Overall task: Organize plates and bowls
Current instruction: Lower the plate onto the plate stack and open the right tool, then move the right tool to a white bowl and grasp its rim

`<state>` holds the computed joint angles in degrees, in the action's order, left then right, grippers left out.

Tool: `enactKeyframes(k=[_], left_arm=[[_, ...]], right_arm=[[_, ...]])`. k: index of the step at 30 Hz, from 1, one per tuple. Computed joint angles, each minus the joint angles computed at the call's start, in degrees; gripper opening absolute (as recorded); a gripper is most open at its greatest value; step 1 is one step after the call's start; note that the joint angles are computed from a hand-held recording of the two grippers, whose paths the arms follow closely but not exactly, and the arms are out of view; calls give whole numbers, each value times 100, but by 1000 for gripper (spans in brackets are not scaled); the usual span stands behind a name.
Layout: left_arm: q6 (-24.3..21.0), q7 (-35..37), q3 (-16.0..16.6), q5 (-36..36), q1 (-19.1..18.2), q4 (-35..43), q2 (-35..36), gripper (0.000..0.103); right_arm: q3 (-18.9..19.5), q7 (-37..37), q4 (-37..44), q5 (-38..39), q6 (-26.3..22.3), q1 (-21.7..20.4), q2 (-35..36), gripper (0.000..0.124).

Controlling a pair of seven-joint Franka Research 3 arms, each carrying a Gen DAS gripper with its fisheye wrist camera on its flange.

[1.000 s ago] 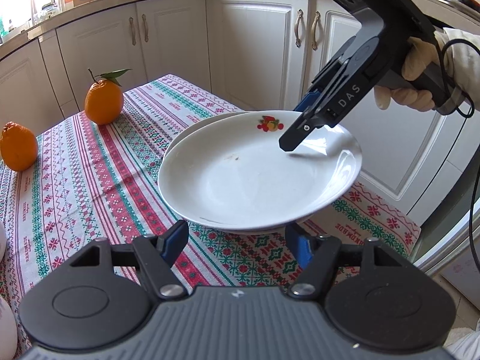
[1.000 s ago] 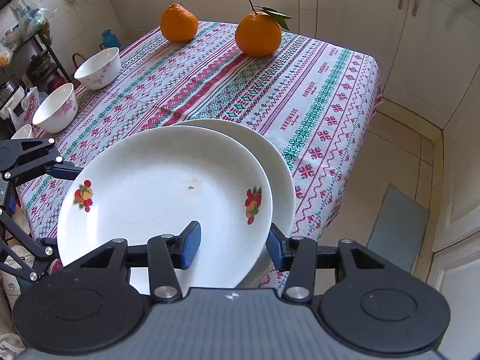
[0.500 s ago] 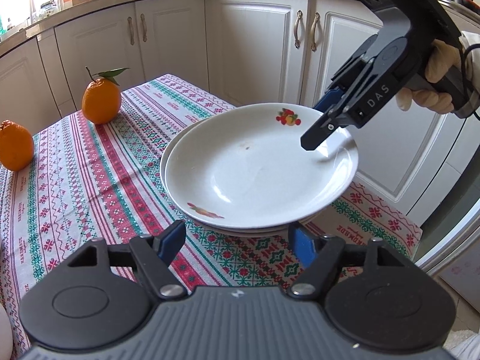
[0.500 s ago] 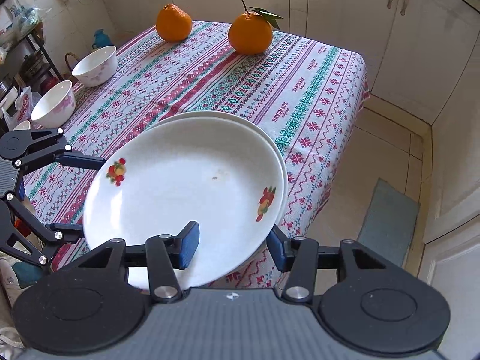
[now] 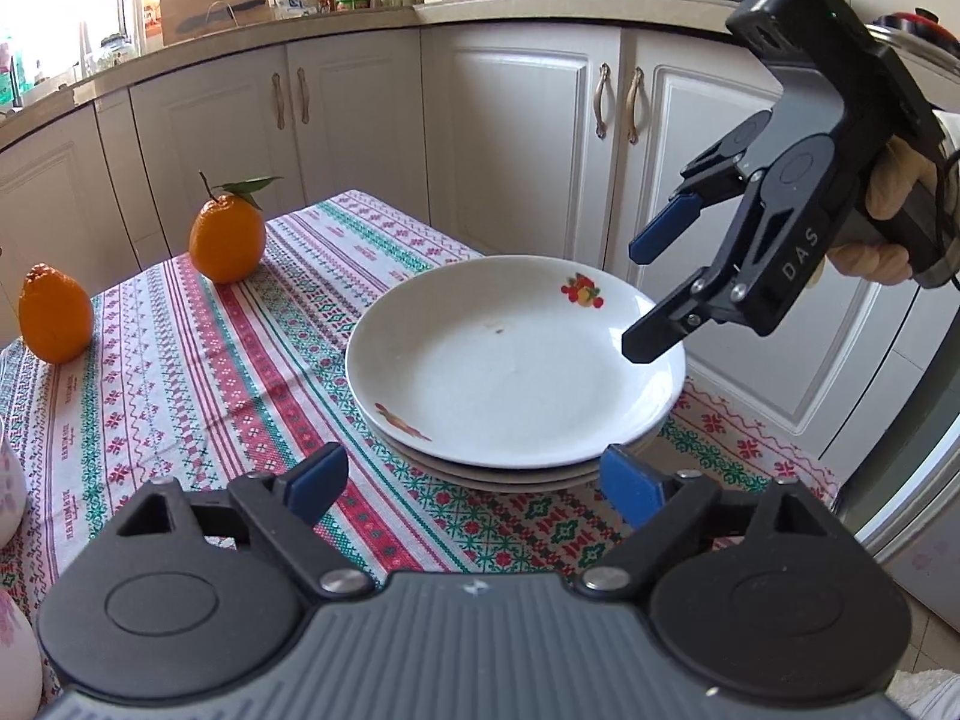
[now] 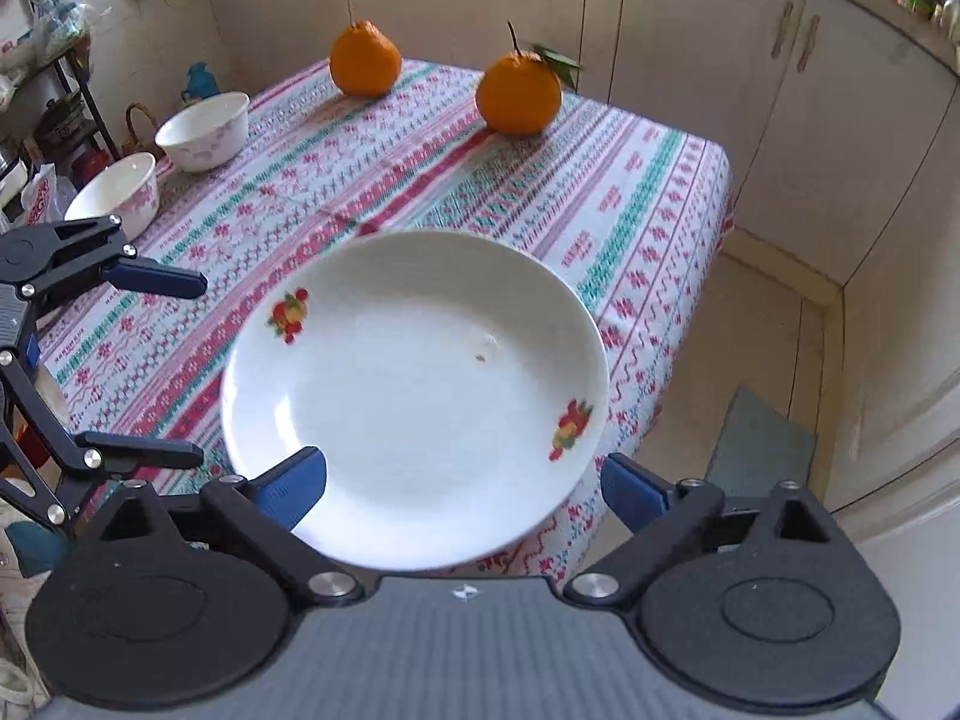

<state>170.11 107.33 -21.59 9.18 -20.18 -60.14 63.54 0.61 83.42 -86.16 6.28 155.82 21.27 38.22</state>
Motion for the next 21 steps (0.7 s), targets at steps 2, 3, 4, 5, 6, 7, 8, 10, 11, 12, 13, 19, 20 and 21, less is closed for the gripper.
enactKeyframes(k=[2, 3, 4, 5, 6, 7, 8, 10, 11, 12, 13, 19, 20, 21], left_arm=[[118, -23, 0, 4, 43, -195, -110, 91], [197, -53, 7, 14, 66, -314, -175, 91], [286, -79, 3, 32, 101, -449, -249, 91], [386, -118, 2, 54, 136, -587, -323, 91], [491, -172, 6, 80, 173, -736, -406, 91], [609, -229, 3, 112, 231, -931, -516, 91], [717, -304, 19, 151, 271, -1101, -616, 91], [996, -531, 128, 245, 318, -1497, -856, 91], [1110, -647, 192, 303, 332, -1677, -971, 91], [1244, -779, 281, 356, 339, -1895, -1113, 91], [1354, -905, 374, 408, 333, -2078, -1236, 91], [1925, -1681, 1113, 620, 153, -3130, -1964, 101], [2003, -1790, 1238, 655, 109, -3289, -2070, 101], [2106, -1894, 1371, 689, 59, -3460, -2178, 101]], right_arm=[[-149, 183, -117, -131, 247, 185, -65, 102], [-219, 296, -157, -194, 334, 273, -88, 103], [-286, 420, -199, -256, 431, 361, -113, 103], [-359, 554, -245, -326, 547, 456, -133, 103], [-425, 682, -267, -396, 638, 548, -140, 103], [-506, 824, -279, -478, 730, 656, -135, 103], [-604, 986, -290, -570, 829, 779, -124, 103], [-728, 1238, -247, -721, 962, 969, -70, 103], [-732, 1296, -208, -769, 1030, 1019, -33, 103], [-775, 1385, -151, -821, 1071, 1096, 12, 103], [-804, 1459, -74, -865, 1089, 1162, 67, 103], [-1010, 1946, 535, -1135, 1110, 1583, 481, 103], [-1010, 1997, 606, -1153, 1132, 1622, 531, 103], [-993, 2043, 734, -1155, 1099, 1653, 610, 103]])
